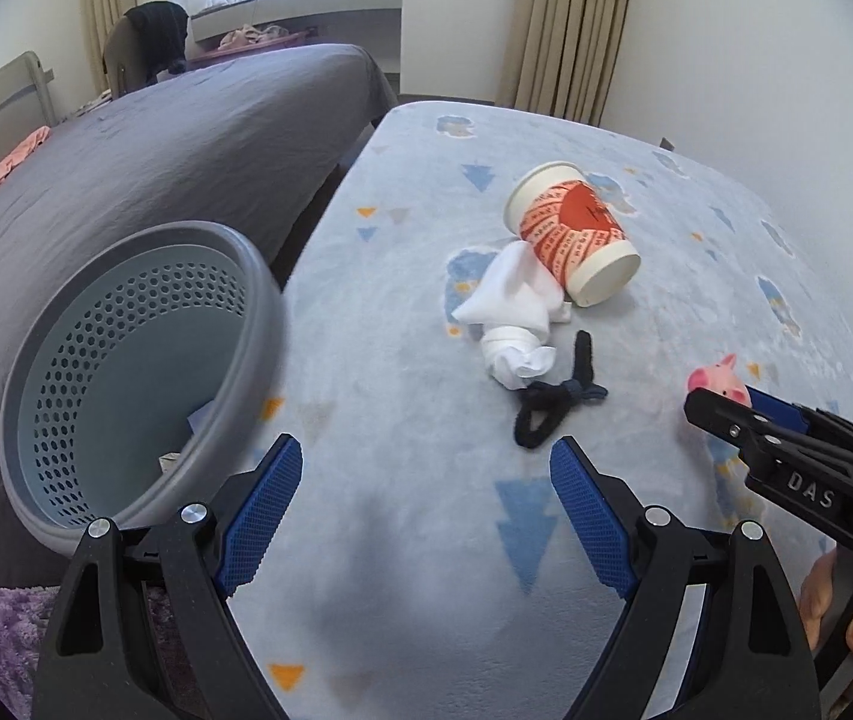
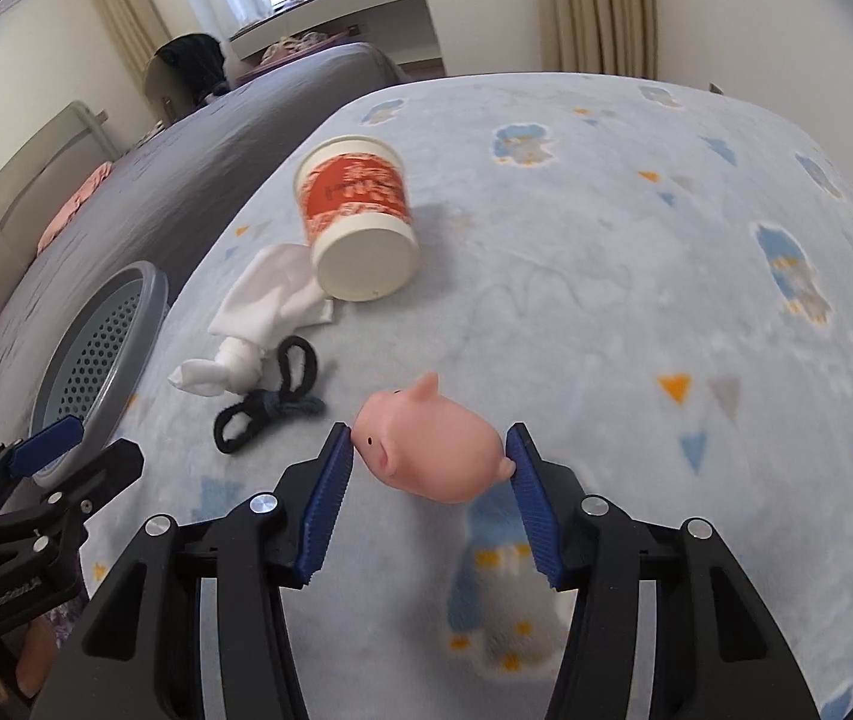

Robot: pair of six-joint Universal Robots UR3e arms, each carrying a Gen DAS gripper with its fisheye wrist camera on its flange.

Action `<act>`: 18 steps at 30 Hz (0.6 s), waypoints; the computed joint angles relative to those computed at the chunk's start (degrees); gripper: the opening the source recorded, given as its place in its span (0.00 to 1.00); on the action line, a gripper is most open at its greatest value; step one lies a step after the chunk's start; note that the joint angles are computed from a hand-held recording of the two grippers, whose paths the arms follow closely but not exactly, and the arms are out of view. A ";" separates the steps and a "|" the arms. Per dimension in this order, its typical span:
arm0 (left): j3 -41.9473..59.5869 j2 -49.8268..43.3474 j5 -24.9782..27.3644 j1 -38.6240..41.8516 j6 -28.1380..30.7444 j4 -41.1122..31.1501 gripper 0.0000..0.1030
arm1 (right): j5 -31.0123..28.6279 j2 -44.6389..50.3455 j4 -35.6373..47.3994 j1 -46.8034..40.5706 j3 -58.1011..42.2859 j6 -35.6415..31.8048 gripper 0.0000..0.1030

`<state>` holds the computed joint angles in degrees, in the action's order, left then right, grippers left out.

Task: Collect trash
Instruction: 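Close the right gripper on the pink pig toy and lift it, then grasp the black hair tie with the left gripper while the right gripper holds the pig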

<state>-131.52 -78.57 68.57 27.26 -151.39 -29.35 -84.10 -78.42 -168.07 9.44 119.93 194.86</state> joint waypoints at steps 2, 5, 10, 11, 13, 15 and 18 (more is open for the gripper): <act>0.46 -1.84 0.75 -1.95 -1.45 1.76 0.81 | -0.04 -2.22 -0.86 -1.24 2.63 0.46 0.50; 1.16 -4.74 1.71 -4.62 -3.63 4.57 0.81 | 0.82 -4.75 -1.74 -3.13 4.91 0.45 0.50; 3.46 -11.61 4.57 -9.90 -7.43 9.30 0.81 | 3.58 -7.14 -2.19 -5.68 7.05 -0.14 0.50; 3.76 -12.67 5.05 -10.55 -7.81 9.90 0.81 | 4.17 -7.47 -2.00 -6.13 7.22 -0.38 0.50; 4.50 -15.10 6.27 -12.06 -8.87 11.67 0.81 | 4.93 -8.28 -2.06 -6.65 7.67 -0.60 0.50; 5.01 -16.72 6.82 -12.91 -9.72 13.10 0.81 | 5.51 -8.92 -2.05 -7.02 7.93 -0.77 0.50; 5.72 -18.57 7.68 -14.14 -10.79 14.80 0.78 | 6.62 -9.43 -1.94 -7.79 8.34 -0.91 0.50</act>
